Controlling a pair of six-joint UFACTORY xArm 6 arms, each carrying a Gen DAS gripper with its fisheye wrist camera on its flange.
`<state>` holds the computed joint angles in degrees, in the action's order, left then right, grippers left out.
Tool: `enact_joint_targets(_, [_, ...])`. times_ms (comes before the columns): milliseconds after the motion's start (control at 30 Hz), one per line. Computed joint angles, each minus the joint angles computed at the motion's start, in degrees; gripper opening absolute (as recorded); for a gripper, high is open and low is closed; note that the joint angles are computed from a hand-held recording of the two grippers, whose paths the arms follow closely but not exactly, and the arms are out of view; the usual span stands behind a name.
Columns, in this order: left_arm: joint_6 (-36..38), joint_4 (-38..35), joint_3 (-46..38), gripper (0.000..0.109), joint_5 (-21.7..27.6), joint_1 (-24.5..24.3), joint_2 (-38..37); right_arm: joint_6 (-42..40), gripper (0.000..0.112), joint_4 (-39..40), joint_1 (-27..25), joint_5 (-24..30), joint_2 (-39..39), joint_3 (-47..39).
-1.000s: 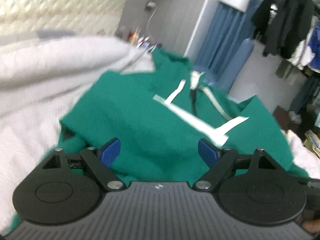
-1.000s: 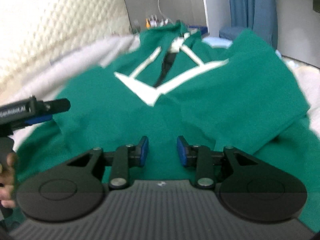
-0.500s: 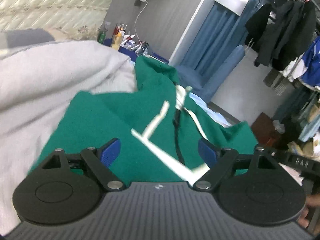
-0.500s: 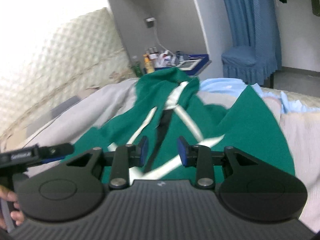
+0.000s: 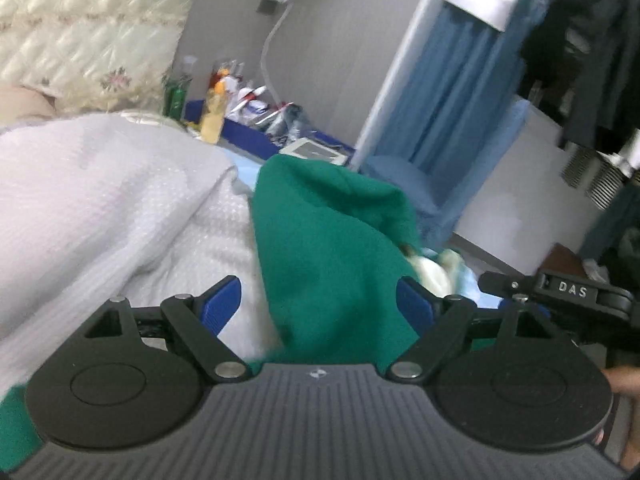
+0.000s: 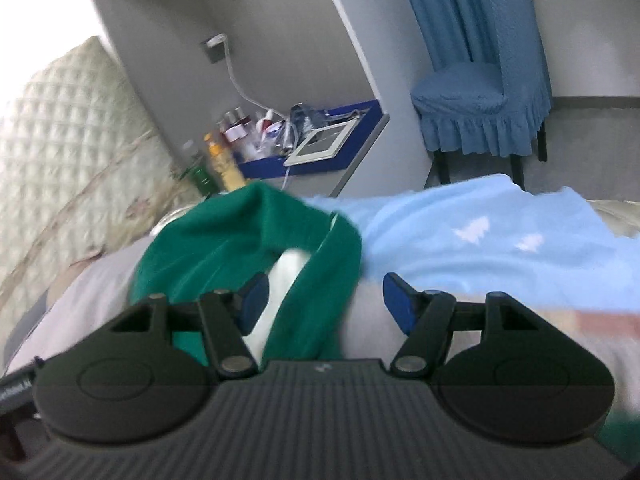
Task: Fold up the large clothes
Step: 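Grasp the hoodie body fabric with both grippers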
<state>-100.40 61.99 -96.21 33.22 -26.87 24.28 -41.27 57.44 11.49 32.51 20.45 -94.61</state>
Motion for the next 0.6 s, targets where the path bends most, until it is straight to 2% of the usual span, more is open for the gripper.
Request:
enact_joint_targets(67, [-0.16, -2.85, -4.31, 0.088, 1.04, 0.77, 3.97, 2.87, 0.066, -3.44, 0.24, 0.35, 3.98, -4.32])
enact_joint_targets(100, [-0.67, -3.72, -5.81, 0.088, -0.03, 1.3, 5.56, 4.03, 0.065, -4.16, -0.08, 2.51, 6.1, -7.13])
enact_joint_targets(200, [3.29, -8.55, -11.76, 0.087, 0.81, 1.8, 10.23, 4.82, 0.065, -6.67, -0.33, 4.57, 10.23, -12.57])
enact_joint_targets(233, [4.21, -9.26, -14.21, 0.087, 1.83, 1.83, 11.84, 6.74, 0.062, -7.62, -0.48, 6.0, 12.17, -15.16])
enact_joint_targets(267, [4.9, -9.88, -16.4, 0.087, 3.28, 1.73, 13.2, 8.14, 0.052, -7.25, -0.64, 7.53, 14.02, -17.9])
enact_joint_targets(333, [8.74, -12.69, -21.74, 0.073, 7.07, 1.39, 16.29, 10.06, 0.031, -8.01, -0.46, 8.69, 15.8, -20.6])
enact_joint_targets(367, [12.81, -15.8, -25.6, 0.07, 9.55, 1.27, 18.38, 11.41, 0.014, -11.64, 0.04, 8.53, 15.67, -20.79])
enact_joint_targets(433, [16.52, -18.59, -29.3, 0.051, 12.22, 1.02, 19.94, 9.22, 0.01, -14.19, 0.98, 5.81, 13.6, -18.14])
enact_joint_targets(467, [17.21, -19.16, -29.92, 0.043, 13.36, 0.72, 19.73, 7.58, 0.009, -13.08, 1.06, 4.6, 11.94, -16.24])
enact_joint_targets(500, [18.06, -19.75, -30.43, 0.029, 14.64, 0.43, 19.29, 6.34, 0.008, -11.51, 0.82, 4.21, 10.6, -14.99])
enact_joint_targets(533, [18.05, -19.6, -29.24, 0.02, 15.45, -0.03, 17.7, 4.72, 0.008, -9.55, 0.5, 3.67, 8.49, -13.0])
enact_joint_targets(600, [19.36, -19.94, -27.55, 0.017, 16.39, -0.56, 14.91, 0.49, 0.008, -6.23, -0.23, 3.34, 4.5, -9.81])
